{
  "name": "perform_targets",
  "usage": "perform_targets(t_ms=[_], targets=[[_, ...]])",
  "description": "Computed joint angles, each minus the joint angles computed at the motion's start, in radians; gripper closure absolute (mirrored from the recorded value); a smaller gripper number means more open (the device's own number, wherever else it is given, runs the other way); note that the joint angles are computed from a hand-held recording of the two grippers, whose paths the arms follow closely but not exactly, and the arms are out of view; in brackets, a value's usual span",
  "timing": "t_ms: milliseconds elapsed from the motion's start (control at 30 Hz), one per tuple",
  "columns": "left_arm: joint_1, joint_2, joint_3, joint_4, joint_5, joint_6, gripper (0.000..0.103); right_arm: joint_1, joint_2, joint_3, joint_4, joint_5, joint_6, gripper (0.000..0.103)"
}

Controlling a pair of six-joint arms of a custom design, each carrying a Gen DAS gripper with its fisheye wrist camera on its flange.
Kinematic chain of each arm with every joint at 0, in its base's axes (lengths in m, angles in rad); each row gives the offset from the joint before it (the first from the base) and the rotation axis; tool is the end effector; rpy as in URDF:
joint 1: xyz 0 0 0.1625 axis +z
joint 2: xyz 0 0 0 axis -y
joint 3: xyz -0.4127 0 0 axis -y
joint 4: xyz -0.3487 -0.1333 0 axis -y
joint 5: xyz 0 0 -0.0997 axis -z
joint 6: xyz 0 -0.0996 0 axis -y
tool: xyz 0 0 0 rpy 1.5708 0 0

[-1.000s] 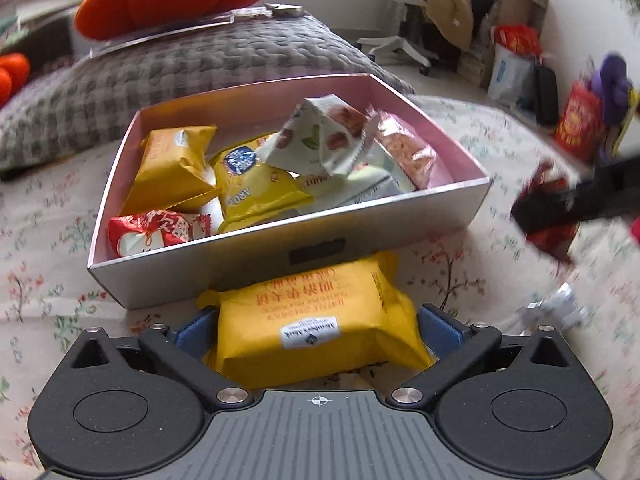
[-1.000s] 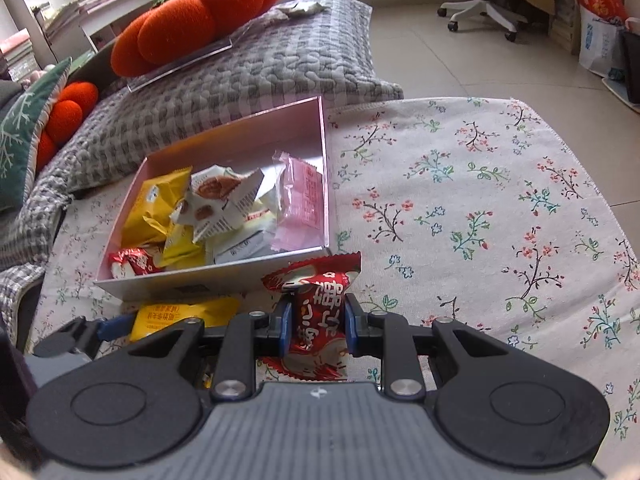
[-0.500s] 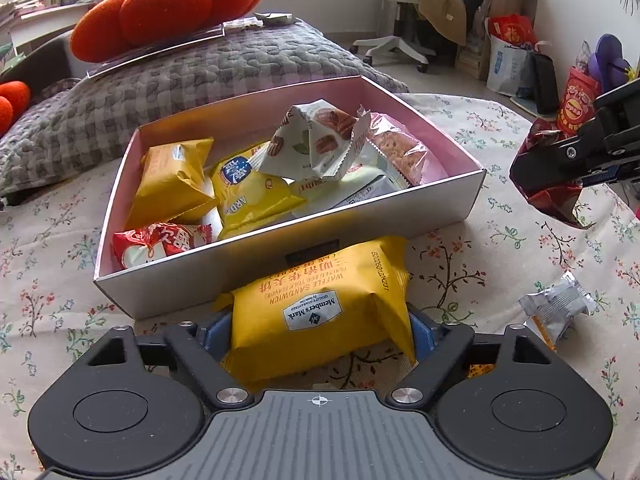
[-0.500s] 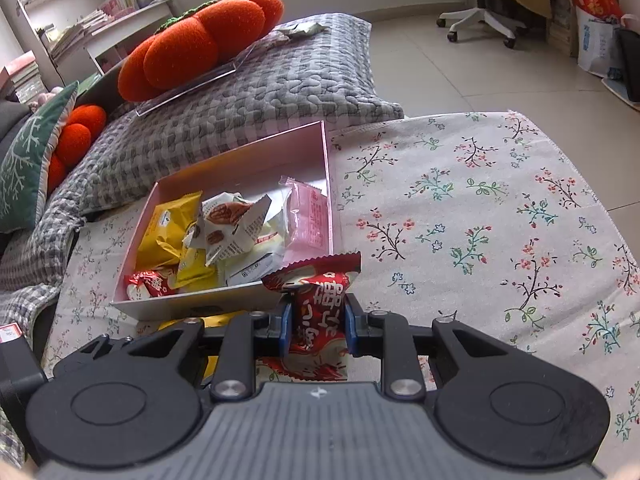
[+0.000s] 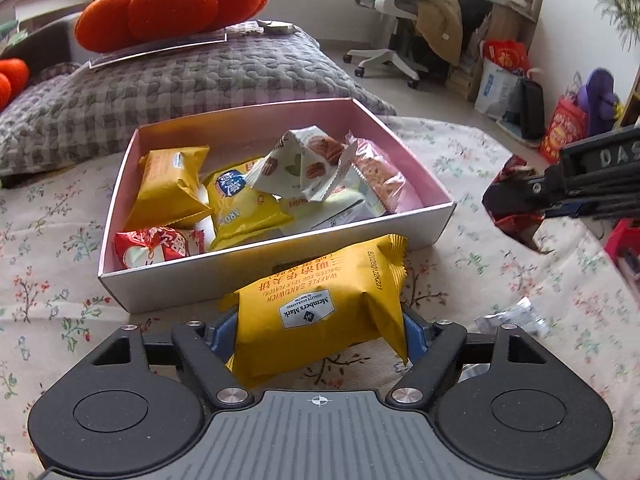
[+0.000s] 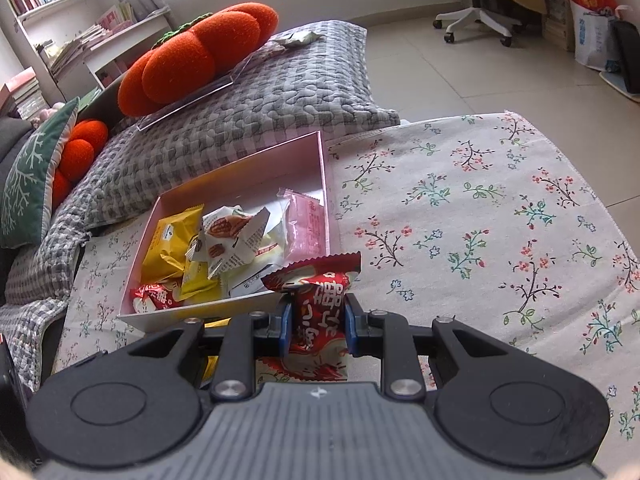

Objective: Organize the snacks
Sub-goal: 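Lower yellow sandwich pack and red candy into the box, open both tools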

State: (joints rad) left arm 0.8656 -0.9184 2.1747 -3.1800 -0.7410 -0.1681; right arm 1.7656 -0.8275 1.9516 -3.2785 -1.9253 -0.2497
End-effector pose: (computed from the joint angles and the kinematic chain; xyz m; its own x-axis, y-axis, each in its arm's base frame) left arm -0.1506 -0.4959 0.1302 -0.7715 0.1204 -0.6247 0.4860 0.7452 -0.4566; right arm 0.2061 -0.5348 0.1289 -0.8875 -0.1964 0.4169 -0.3930 0.7948 -0.4624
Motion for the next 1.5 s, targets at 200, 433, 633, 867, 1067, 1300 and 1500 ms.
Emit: perform_targets(t_ms=[200, 433, 633, 867, 1067, 1300, 1500], targets=[[-0.009, -0.049, 0.019, -0.046, -0.062, -0.004, 0.025, -0.008, -0.008, 0.002, -0.01, 0.018, 0.006, 0.08], [-0.005, -0.077, 0.019, -0.145, -0.087, 0.031, 0.025, -0.011, -0.006, 0.001, -0.019, 0.047, 0.0, 0.08], [0.019, -0.07, -0.01, -0.18, -0.053, 0.074, 0.025, -0.006, 0.013, -0.011, -0.027, 0.09, -0.009, 0.08], [0.057, -0.019, -0.084, -0.136, -0.042, 0.175, 0.025, -0.022, 0.048, -0.049, -0.004, 0.189, 0.02, 0.08], [0.087, 0.016, -0.133, -0.119, -0.033, 0.228, 0.025, -0.014, 0.1, -0.113, 0.026, 0.202, 0.021, 0.08], [0.115, 0.035, -0.166, -0.129, -0.065, 0.244, 0.024, -0.028, 0.123, -0.149, 0.061, 0.222, 0.054, 0.079], [0.118, 0.034, -0.16, -0.151, -0.079, 0.255, 0.018, -0.021, 0.12, -0.128, -0.025, 0.206, 0.061, 0.048]])
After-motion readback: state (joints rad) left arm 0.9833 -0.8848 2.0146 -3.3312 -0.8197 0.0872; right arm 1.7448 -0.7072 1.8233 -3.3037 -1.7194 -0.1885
